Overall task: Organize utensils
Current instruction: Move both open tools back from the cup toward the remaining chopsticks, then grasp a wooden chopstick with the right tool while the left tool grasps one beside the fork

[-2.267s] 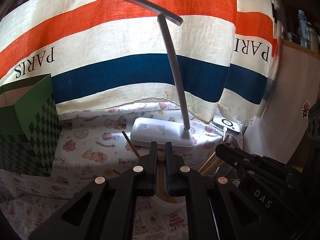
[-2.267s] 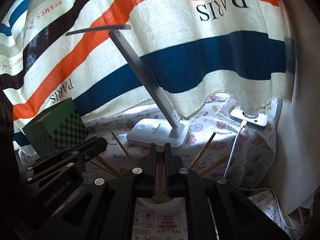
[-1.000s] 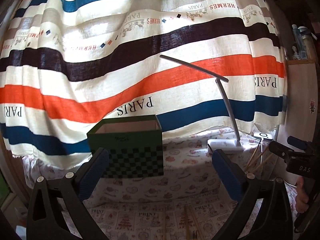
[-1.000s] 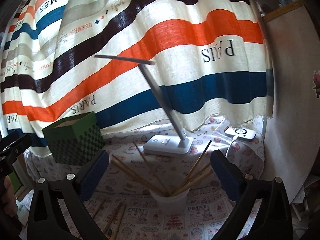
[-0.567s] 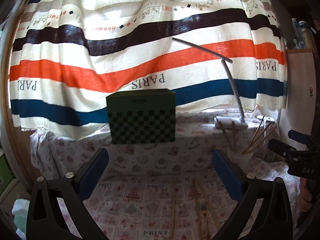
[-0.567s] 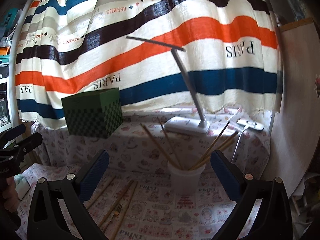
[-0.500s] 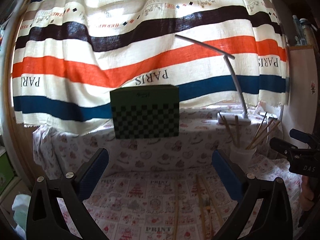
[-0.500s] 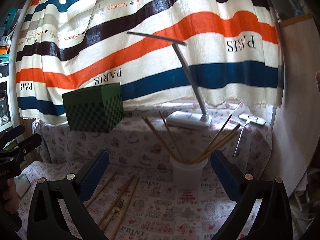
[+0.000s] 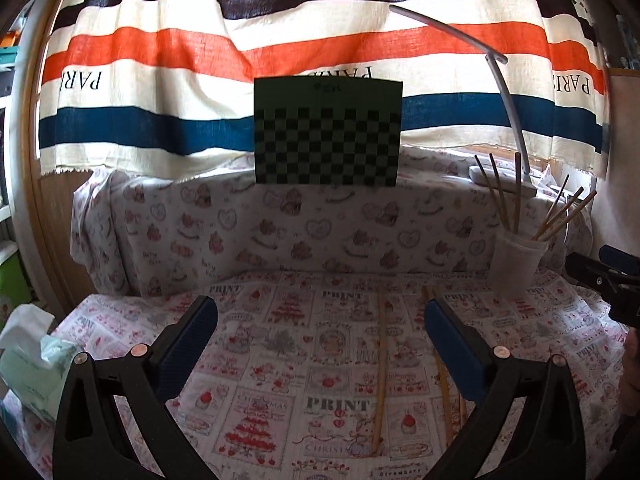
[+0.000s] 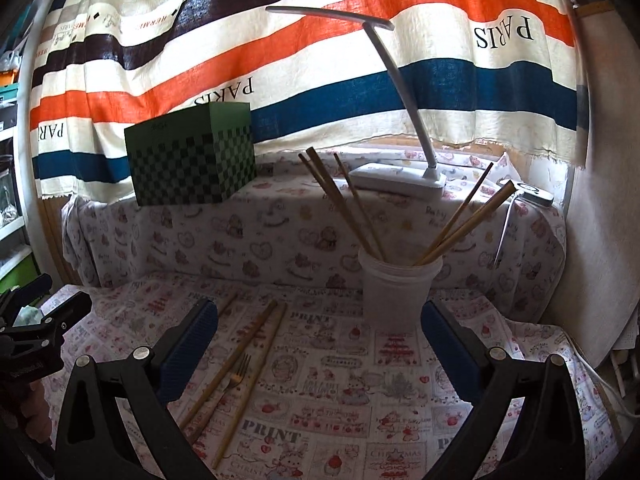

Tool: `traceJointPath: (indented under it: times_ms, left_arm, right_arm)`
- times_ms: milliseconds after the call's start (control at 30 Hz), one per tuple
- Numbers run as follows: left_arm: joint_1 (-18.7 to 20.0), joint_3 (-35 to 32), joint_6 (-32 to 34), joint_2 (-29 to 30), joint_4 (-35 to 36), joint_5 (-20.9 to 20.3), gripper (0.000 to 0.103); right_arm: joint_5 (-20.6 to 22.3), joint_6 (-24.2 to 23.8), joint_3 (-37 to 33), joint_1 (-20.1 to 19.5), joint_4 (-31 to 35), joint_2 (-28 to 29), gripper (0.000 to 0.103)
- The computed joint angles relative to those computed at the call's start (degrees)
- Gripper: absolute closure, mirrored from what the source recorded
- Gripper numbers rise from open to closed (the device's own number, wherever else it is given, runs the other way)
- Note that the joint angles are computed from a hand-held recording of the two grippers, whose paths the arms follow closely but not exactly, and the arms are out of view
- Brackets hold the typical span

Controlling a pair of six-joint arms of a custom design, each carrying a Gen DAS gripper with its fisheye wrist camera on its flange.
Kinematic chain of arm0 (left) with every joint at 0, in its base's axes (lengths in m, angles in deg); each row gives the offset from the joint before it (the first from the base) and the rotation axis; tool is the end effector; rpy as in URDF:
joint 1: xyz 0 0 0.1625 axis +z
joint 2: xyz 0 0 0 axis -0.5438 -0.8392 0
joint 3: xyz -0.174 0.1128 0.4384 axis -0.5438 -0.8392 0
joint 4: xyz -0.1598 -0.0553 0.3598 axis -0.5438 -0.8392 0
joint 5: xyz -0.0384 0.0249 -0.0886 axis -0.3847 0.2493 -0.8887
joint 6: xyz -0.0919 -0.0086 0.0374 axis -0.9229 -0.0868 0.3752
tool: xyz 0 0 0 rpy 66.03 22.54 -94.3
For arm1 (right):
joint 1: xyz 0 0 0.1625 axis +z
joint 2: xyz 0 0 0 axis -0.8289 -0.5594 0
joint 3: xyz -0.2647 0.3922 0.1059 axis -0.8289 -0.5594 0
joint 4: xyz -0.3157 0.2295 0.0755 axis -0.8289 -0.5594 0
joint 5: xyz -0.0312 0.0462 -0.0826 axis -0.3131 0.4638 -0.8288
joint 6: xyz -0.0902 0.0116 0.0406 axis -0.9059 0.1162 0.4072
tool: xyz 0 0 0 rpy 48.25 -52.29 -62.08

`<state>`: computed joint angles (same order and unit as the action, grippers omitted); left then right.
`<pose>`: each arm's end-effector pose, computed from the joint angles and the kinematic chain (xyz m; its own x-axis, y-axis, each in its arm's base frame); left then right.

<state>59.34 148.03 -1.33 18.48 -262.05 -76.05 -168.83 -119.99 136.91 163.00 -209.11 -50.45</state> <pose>-0.2771 -0.3900 0.1624 -0.7261 0.0368 -0.6866 0.6444 0.3846 -0.6610 0.2040 -0.3920 0.2914 -0.7125 -0.0383 0.7006 -0.6429 0.4358 -0.6299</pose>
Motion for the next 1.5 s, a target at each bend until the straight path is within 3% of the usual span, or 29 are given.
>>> traceJointPath:
  times_ms: [233, 467, 567, 667, 767, 900, 1200, 1367, 1467, 1500]
  left_arm:
    - [1.4, 0.7, -1.0, 0.7, -1.1, -0.2, 0.001]
    - [2.3, 1.4, -10.0, -2.0, 9.7, 1.3, 0.001]
    - [2.1, 1.9, -10.4, -2.0, 10.1, 1.6, 0.001]
    - [2.0, 1.7, -10.3, -1.9, 11.1, 1.8, 0.001]
    - [1.8, 1.6, -13.0, -2.0, 13.4, 3.7, 0.001]
    - [1.7, 1.7, -11.7, -1.5, 11.6, 4.2, 0.001]
    - [1.5, 1.3, -10.4, -1.1, 11.5, 4.5, 0.001]
    - [1.5, 1.4, -9.9, -1.1, 10.7, 4.6, 0.001]
    - [1.5, 1.5, -10.0, -1.1, 10.7, 4.6, 0.001]
    - [1.5, 1.4, -9.7, -1.0, 10.5, 4.5, 0.001]
  right_arm:
    - [-0.3, 1.7, 0.2, -1.8, 1.5, 1.4, 0.001]
    - [-3.3, 4.6, -0.3, -2.1, 6.7, 1.6, 0.001]
    - [-3.5, 6.1, -0.5, -2.4, 13.9, 0.5, 0.001]
    - [-0.8, 7.9, -0.5, -3.0, 23.3, -1.4, 0.001]
    - [-1.1, 6.0, -0.5, -2.4, 26.7, -0.7, 0.001]
    - [-3.6, 5.3, -0.8, -1.2, 27.9, 1.0, 0.002]
    - [-8.6, 6.9, -2.3, -0.4, 34.1, 3.4, 0.032]
    - [-7.4, 7.7, -2.1, -0.7, 34.8, 3.2, 0.041]
    - [-4.9, 9.9, -2.2, -1.7, 37.2, 1.8, 0.056]
    - [-5.4, 9.8, -2.1, -1.6, 36.3, 2.0, 0.066]
